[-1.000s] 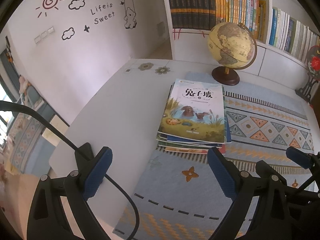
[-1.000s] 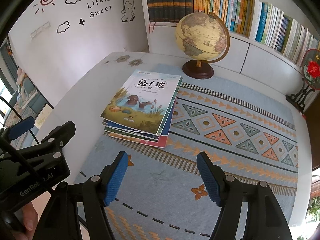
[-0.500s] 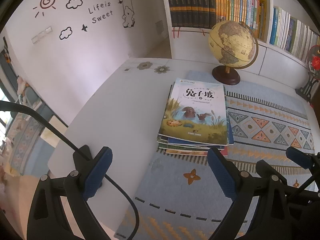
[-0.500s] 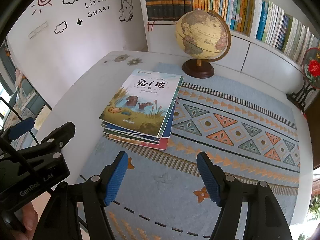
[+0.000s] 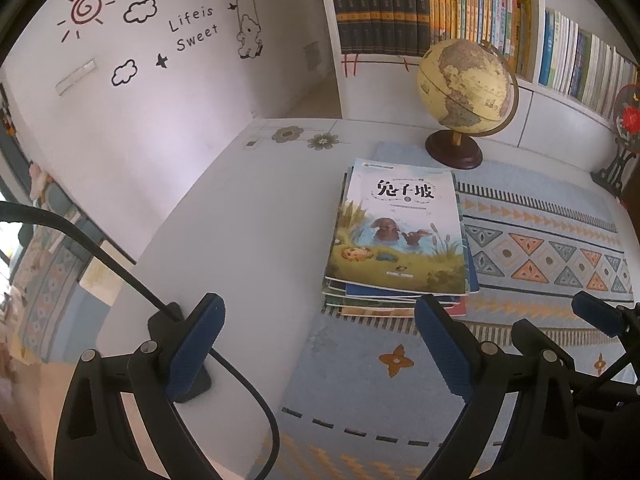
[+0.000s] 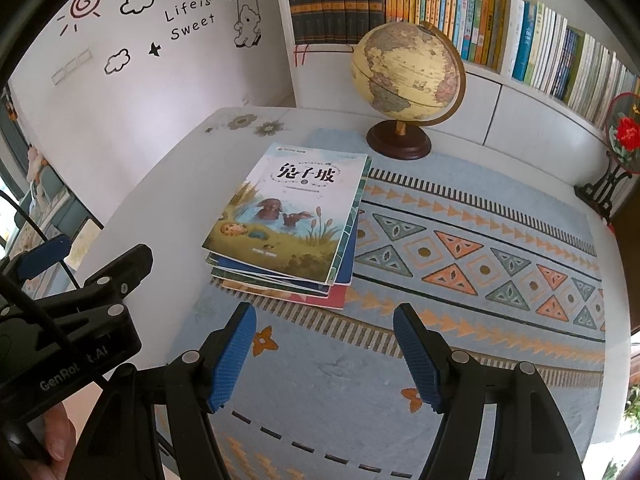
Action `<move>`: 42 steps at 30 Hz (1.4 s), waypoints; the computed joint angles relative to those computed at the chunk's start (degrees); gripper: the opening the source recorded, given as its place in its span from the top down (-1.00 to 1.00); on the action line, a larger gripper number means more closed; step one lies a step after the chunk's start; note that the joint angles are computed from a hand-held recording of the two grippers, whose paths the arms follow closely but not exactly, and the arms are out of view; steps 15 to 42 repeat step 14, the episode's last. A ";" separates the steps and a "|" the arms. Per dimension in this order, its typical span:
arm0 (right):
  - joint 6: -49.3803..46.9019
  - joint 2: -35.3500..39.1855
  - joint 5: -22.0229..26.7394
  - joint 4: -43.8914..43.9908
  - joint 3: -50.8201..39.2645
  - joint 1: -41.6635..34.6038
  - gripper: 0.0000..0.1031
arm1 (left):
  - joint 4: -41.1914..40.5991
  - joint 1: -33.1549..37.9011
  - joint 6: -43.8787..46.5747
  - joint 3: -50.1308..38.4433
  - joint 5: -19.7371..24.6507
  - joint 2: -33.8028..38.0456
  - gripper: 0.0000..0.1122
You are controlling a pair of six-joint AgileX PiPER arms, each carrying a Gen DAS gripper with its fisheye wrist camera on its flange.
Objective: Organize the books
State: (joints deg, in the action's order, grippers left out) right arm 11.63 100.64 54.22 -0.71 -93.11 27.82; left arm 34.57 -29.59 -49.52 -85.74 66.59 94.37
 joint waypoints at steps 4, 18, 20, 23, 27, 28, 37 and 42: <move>1.28 0.91 -0.07 -0.53 -0.95 0.71 -0.34 | -0.21 1.25 1.31 0.72 -1.25 -0.32 -0.71; 4.11 2.91 0.72 -2.46 -3.05 2.41 -0.34 | -1.06 4.28 3.44 3.48 -5.91 -1.07 -0.71; 4.11 2.91 0.72 -2.46 -3.05 2.41 -0.34 | -1.06 4.28 3.44 3.48 -5.91 -1.07 -0.71; 4.11 2.91 0.72 -2.46 -3.05 2.41 -0.34 | -1.06 4.28 3.44 3.48 -5.91 -1.07 -0.71; 4.11 2.91 0.72 -2.46 -3.05 2.41 -0.34 | -1.06 4.28 3.44 3.48 -5.91 -1.07 -0.71; 4.11 2.91 0.72 -2.46 -3.05 2.41 -0.34 | -1.06 4.28 3.44 3.48 -5.91 -1.07 -0.71; 4.11 2.91 0.72 -2.46 -3.05 2.41 -0.34 | -1.06 4.28 3.44 3.48 -5.91 -1.07 -0.71; 4.11 2.91 0.72 -2.46 -3.05 2.41 -0.34 | -1.06 4.28 3.44 3.48 -5.91 -1.07 -0.71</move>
